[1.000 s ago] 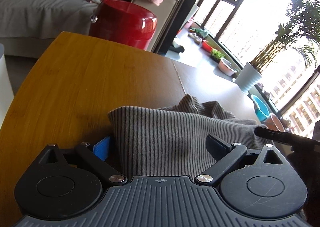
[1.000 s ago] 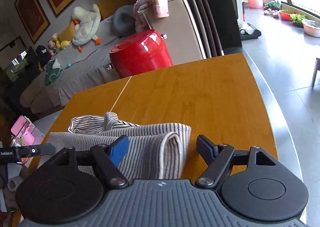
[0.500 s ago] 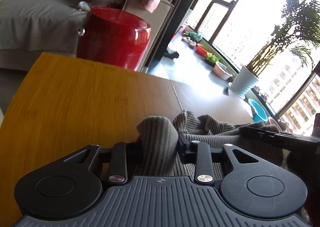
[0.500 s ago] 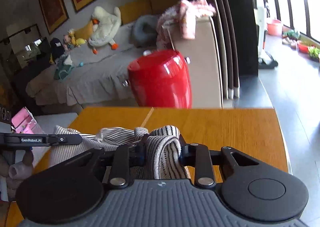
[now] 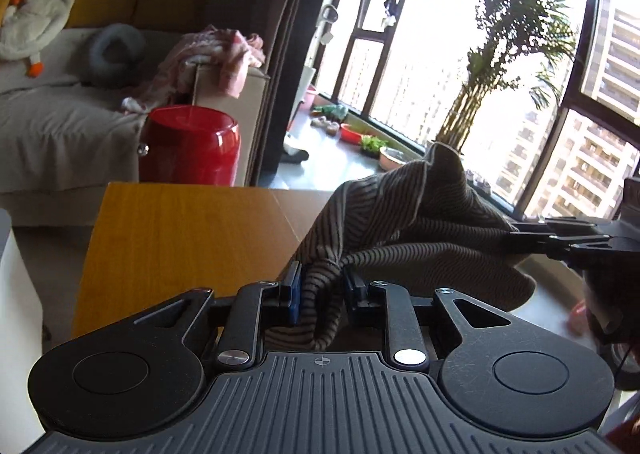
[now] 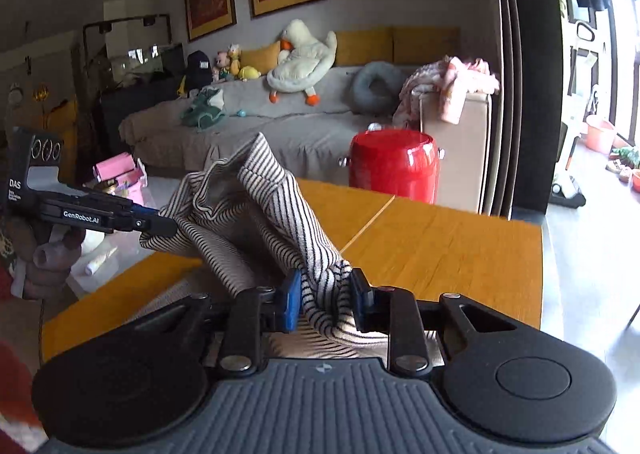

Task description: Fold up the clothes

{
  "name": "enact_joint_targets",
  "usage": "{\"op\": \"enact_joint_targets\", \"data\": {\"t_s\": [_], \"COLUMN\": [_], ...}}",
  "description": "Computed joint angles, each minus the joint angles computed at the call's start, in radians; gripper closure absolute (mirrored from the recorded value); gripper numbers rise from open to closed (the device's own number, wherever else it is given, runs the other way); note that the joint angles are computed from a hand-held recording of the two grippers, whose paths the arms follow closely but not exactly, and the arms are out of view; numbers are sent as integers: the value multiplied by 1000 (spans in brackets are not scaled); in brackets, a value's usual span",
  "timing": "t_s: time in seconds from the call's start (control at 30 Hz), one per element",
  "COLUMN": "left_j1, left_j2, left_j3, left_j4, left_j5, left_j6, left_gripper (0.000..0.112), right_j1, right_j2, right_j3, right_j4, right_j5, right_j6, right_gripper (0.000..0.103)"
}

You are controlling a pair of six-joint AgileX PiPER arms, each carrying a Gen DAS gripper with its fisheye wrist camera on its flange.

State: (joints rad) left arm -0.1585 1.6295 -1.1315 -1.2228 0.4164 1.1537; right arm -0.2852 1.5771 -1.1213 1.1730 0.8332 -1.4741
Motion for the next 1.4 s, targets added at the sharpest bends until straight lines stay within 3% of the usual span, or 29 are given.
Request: {"op": "enact_joint_targets", "data": {"t_s": [0.17, 0.3, 0.37, 0.43, 0.53, 0.57, 0.7, 0.73, 0.77, 0.83, 0.97, 1.07, 1.2, 1.3, 1.4], "left_j1": [-33, -3, 22, 53, 53, 27, -98, -129, -148, -161, -115, -56, 26, 59, 68], "left_j2": [-105, -143, -157, -166, -183, -180, -154, -147, -136, -107, -100, -117, -119, -103, -87], "left_j3": [198, 276, 294, 281, 270, 270, 263, 268, 267, 257, 230, 230, 231, 222, 213], "left_j4": [132, 215, 239, 207, 132, 136, 212, 257, 297, 319, 238, 130, 45, 58, 97], "left_j5": [-18, -19, -13, 6, 21, 1, -97, -128, -148, -157, -114, -65, 16, 49, 49], "left_j6": [-91, -175, -208, -201, -151, -142, -146, -173, -203, -232, -173, -86, -65, -118, -167], "left_gripper": [88, 79, 72, 64, 47, 39, 27, 23, 22, 21, 19, 17, 17, 17, 17], "right_j1": [-47, -191, -251, -262, -230, -213, -141, -116, -87, -77, -151, -199, -183, -202, -235], "right_j2": [-90, -90, -62, -21, 57, 87, 163, 153, 128, 78, -11, -14, 25, 54, 60], "right_j3": [183, 207, 183, 156, 126, 117, 105, 108, 118, 121, 91, 59, 86, 140, 172], "right_j4": [-85, -49, -4, 34, 37, 31, 58, 63, 73, 119, 229, 218, 49, 5, 67], "right_j5": [-7, 131, 196, 200, 175, 171, 136, 104, 60, 72, 207, 266, 133, 81, 92], "right_j6": [-13, -1, 47, 115, 207, 243, 304, 310, 300, 238, 143, 170, 247, 265, 202], "right_gripper": [77, 75, 63, 52, 52, 52, 52, 58, 74, 87, 91, 92, 91, 84, 69]}}
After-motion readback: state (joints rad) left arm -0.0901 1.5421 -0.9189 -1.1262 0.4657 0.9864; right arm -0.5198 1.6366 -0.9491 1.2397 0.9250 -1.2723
